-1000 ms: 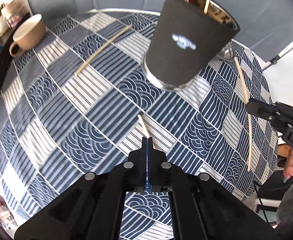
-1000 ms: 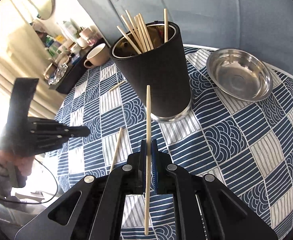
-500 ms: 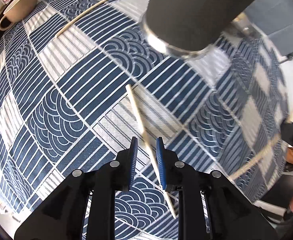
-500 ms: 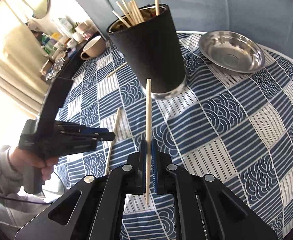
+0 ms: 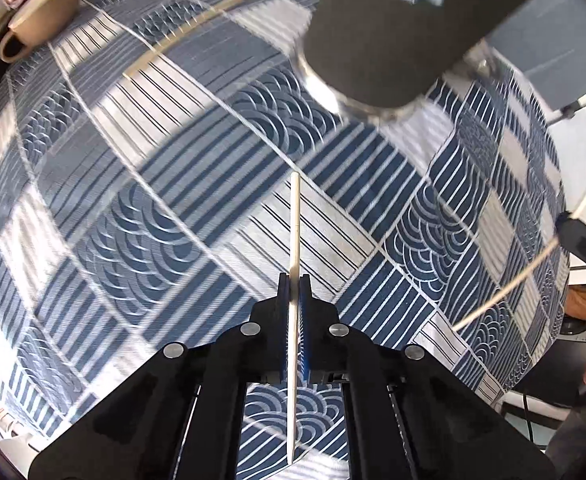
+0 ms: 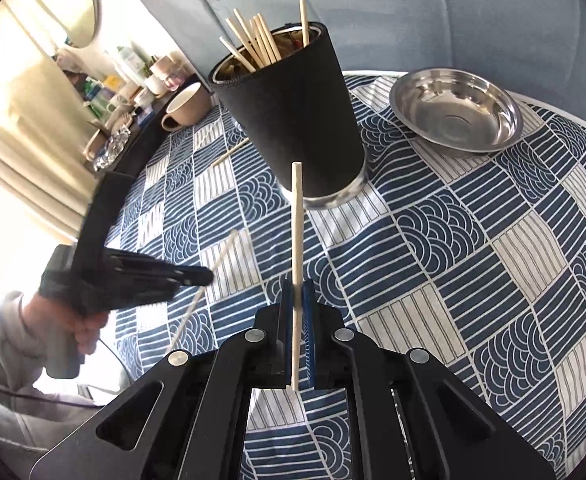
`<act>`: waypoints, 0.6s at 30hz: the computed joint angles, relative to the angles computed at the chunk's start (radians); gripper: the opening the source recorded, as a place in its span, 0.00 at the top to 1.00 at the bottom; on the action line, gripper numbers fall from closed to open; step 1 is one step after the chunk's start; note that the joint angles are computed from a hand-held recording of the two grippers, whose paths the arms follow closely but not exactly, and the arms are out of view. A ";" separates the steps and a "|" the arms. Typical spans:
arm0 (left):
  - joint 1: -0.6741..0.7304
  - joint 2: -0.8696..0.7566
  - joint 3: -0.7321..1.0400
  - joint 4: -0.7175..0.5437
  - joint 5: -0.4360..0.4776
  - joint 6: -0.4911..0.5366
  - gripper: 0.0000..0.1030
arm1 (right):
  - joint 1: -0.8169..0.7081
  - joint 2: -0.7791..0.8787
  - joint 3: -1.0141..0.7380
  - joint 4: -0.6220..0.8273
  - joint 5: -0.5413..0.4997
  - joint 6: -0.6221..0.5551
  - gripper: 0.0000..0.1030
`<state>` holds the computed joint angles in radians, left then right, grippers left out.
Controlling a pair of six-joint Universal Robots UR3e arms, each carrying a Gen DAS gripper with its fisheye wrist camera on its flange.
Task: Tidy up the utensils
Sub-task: 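Lower both held chopsticks into the black holder and open both tools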
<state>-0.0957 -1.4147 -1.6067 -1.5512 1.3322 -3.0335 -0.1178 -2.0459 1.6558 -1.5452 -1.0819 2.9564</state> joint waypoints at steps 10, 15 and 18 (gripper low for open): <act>0.135 -0.024 0.394 -0.206 -0.143 0.159 0.96 | 0.019 0.130 -0.224 -0.050 -0.005 0.041 0.95; 0.164 -0.119 0.666 -0.302 -0.217 0.235 0.95 | 0.069 0.285 -0.496 -0.053 -0.045 0.081 0.95; 0.159 -0.259 0.913 -0.356 -0.255 0.253 0.95 | 0.098 0.400 -0.705 -0.025 -0.073 0.100 0.95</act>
